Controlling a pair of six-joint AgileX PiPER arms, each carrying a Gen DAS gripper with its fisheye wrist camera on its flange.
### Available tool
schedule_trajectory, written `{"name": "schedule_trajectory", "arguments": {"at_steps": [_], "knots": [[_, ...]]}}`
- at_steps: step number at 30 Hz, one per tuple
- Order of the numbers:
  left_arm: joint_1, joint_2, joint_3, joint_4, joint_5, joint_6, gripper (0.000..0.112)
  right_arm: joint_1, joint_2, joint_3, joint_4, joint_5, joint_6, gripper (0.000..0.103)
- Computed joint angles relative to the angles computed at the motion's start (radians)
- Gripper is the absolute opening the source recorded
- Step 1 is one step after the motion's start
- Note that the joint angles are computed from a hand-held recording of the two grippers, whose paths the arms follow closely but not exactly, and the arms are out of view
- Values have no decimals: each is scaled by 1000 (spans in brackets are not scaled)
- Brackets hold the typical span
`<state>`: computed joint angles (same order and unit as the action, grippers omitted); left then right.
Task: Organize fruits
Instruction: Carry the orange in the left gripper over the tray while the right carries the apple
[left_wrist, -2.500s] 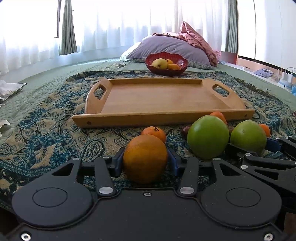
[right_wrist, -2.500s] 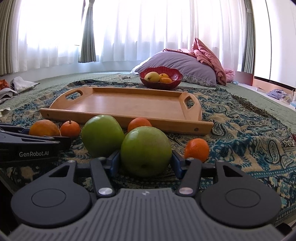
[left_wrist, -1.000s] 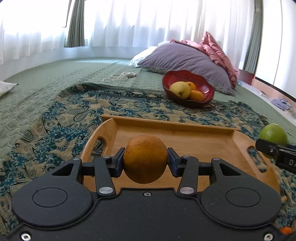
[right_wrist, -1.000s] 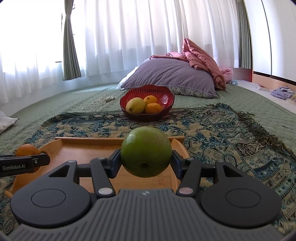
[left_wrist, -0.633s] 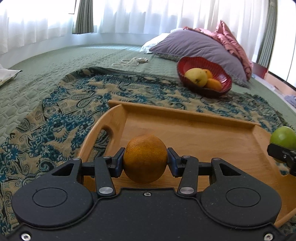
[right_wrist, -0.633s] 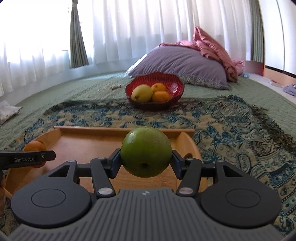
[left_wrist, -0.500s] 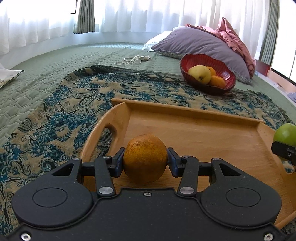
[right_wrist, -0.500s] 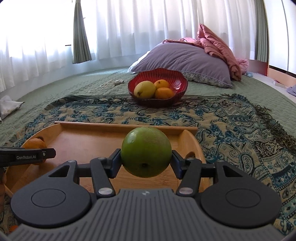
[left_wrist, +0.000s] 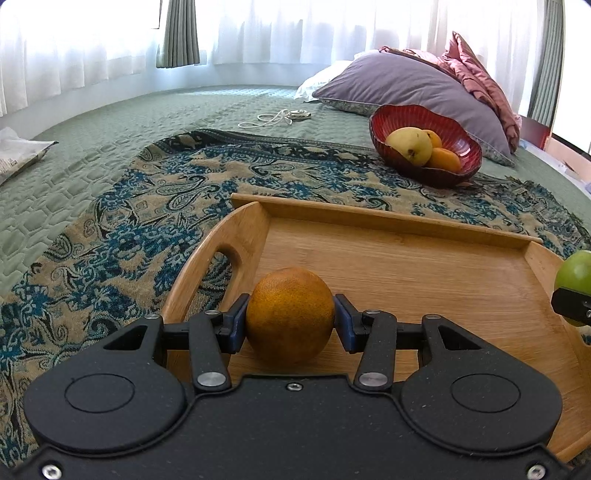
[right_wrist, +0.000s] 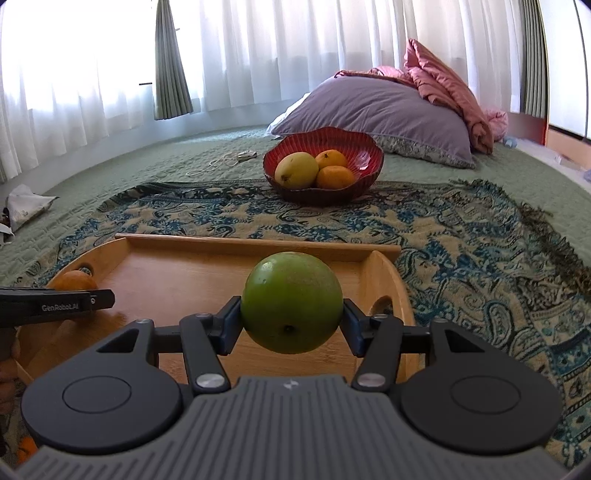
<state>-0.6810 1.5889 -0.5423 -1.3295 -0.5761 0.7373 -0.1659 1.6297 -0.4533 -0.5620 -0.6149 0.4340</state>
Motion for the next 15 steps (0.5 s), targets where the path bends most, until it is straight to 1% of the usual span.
{"name": "schedule_trajectory", "arguments": {"at_steps": [4,12,15], "knots": [[-6,5,-8,-19,-6,21,45,5,10,-11,-3,15,14,60],[-4,8,-12,-21,-8,28,45,-1,24,-37,-108,55,123,60],[1,7,-13,-19,-2,33,45,1,30,-45,-120,71,140,60]]}}
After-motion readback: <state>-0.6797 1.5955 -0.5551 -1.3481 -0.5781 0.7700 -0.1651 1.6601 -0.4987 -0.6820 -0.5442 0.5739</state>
